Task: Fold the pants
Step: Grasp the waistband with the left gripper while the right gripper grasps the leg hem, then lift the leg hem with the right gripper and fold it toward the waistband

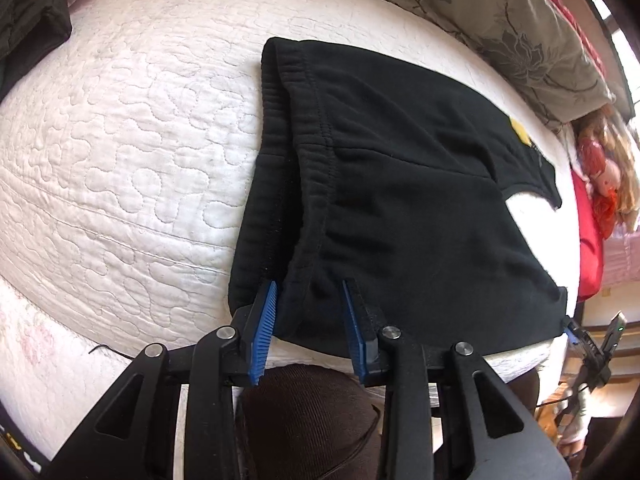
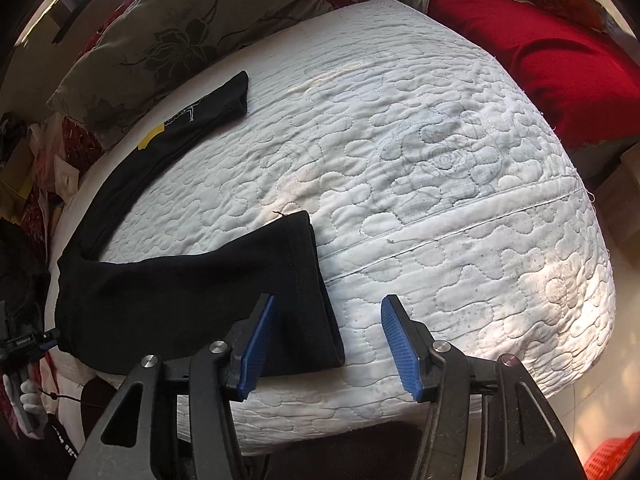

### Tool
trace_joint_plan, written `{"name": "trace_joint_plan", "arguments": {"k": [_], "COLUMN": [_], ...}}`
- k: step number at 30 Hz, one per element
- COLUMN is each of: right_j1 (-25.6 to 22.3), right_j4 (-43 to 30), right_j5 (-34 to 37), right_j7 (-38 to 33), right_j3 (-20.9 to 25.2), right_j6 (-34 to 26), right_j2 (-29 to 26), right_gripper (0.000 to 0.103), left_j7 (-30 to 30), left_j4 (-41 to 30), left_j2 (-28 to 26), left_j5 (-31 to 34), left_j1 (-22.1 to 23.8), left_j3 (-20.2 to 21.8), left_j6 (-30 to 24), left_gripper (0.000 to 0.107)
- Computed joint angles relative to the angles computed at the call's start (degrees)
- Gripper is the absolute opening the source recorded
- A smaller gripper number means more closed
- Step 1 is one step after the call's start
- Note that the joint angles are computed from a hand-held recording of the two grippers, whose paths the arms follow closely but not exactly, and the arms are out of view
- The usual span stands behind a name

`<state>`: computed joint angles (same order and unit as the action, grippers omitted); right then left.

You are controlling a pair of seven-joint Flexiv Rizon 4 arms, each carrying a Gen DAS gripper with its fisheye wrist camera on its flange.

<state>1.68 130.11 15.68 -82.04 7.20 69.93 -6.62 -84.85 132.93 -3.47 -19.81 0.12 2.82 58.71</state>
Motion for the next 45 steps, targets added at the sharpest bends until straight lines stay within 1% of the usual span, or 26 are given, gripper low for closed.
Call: {"name": "trace_joint_plan", "arguments": {"k": [1,2,3,4,5,6,7,8,11,13,15,16,17,19,20,21,22,27,29,32,37,38,40,42,44,45], "right_j1": [-0.17,0.09,0.41,0.55,0.92,1.27,1.67,1.55,1.24,1.34,1.03,0.97,1.01,1.27,1.08,0.89,0.92,1.47,1.38,0.81,1.23,1.41,2.32,3.46,4.96,4.39], "right_j4": [-0.29,-0.17,0.38,0.51,0.91,1.29,1.81,1.43,-2.53,-7.54,-13.82,-16.88,-19.41,-24.77,-27.52,-30.35,-32.28,-40.34,-42.94,-46.98,-52.78,-53.75,-54.92,-54.82,-54.6,-55.26], "right_j5": [1.44,0.87,-0.32,-1.2,-3.31,-5.61,-8.8,-9.18,-6.37,-3.99,-0.2,1.03,1.3,0.76,0.96,1.25,0.85,-3.26,-4.32,-4.86,-6.94,-7.41,-9.06,-11.35,-14.41,-14.22], "right_j7": [-1.79,-1.32,-0.11,0.68,2.18,3.6,5.86,5.84,3.31,0.94,-2.14,-3.11,-3.5,-3.5,-3.39,-3.27,-2.66,-0.14,0.87,2.09,4.38,4.65,5.21,4.06,3.65,2.33], "right_j3": [0.54,0.45,0.14,-0.04,-0.39,-0.74,-1.26,-1.28,-1.33,-1.31,-0.6,-0.19,0.11,0.61,1.04,1.55,1.68,1.57,1.54,1.9,1.71,1.77,1.29,0.87,-0.25,0.84], "right_j6": [-0.29,-0.73,-0.48,-0.88,-1.35,-1.42,-1.04,-0.86,-0.94,-2.39,-4.79,-5.68,-6.19,-8.01,-9.27,-10.61,-11.4,-13.63,-14.24,-15.45,-18.59,-19.32,-20.29,-18.95,-18.7,-19.3], "right_j2": [-0.31,-0.53,-0.52,-0.38,0.23,0.92,1.79,2.56,2.97,0.96,-2.24,-4.22,-6.0,-10.18,-12.23,-14.55,-16.1,-23.55,-25.92,-29.46,-34.78,-35.69,-37.02,-37.52,-37.64,-37.9], "right_gripper": [0.026,0.013,0.011,0.011,0.011,0.014,0.016,0.017,0.023,0.037,0.041,0.042,0.042,0.044,0.044,0.045,0.045,0.046,0.048,0.057,0.059,0.059,0.061,0.061,0.049,0.028], "left_j7": [-4.74,-10.69,-15.46,-17.69,-18.02,-16.81,-14.42,-10.98,-1.03,2.21,4.75,4.64,4.04,0.72,0.43,-0.29,-1.09,-3.58,-4.22,-4.73,-6.81,-7.39,-7.91,-9.43,-10.86,-11.2], "left_j4": [-1.59,-4.36,-7.07,-8.54,-8.34,-7.24,-5.77,-3.87,-0.49,-2.04,-5.61,-7.53,-9.81,-15.93,-18.03,-18.42,-19.92,-22.79,-24.25,-25.19,-26.81,-27.31,-28.27,-29.83,-31.91,-32.38], "left_j2": [-1.08,-2.36,-3.69,-4.57,-4.56,-3.79,-2.55,-0.77,4.03,4.08,1.43,-0.56,-2.66,-8.99,-11.03,-11.47,-13.44,-16.51,-17.79,-18.91,-21.21,-21.73,-22.69,-23.47,-24.29,-24.44], "left_j5": [6.22,14.65,21.39,24.4,23.67,21.03,17.38,12.78,0.15,-5.35,-10.2,-11.52,-12.27,-13.31,-14.48,-15.51,-16.3,-15.25,-13.94,-12.29,-10.78,-10.34,-9.96,-8.05,-5.0,-4.25], "left_j1": [-0.49,-0.75,-2.52,-2.7,-1.27,-0.61,0.13,0.87,1.85,2.19,2.79,3.03,3.07,4.09,5.4,5.52,5.93,6.88,6.97,7.32,7.56,7.51,7.52,6.79,6.02,5.83], "left_j3": [0.12,0.88,2.82,3.03,1.79,1.7,1.5,1.37,1.75,1.8,1.26,0.73,1.01,-1.2,-2.06,-1.78,-2.13,-2.21,-2.25,-2.12,-2.13,-2.11,-2.4,-2.1,-1.53,-1.5], "left_j6": [0.03,-1.88,-4.7,-7.04,-7.87,-7.25,-6.29,-4.97,-1.97,-1.9,-2.88,-3.2,-4.46,-6.41,-8.47,-9.94,-10.39,-12.0,-12.42,-13.15,-13.04,-13.02,-12.8,-12.9,-13.88,-13.7], "left_gripper": [0.031,0.031,0.031,0.036,0.036,0.036,0.036,0.036,0.036,0.036,0.04,0.047,0.051,0.053,0.053,0.053,0.053,0.053,0.053,0.053,0.053,0.053,0.061,0.063,0.063,0.057]}}
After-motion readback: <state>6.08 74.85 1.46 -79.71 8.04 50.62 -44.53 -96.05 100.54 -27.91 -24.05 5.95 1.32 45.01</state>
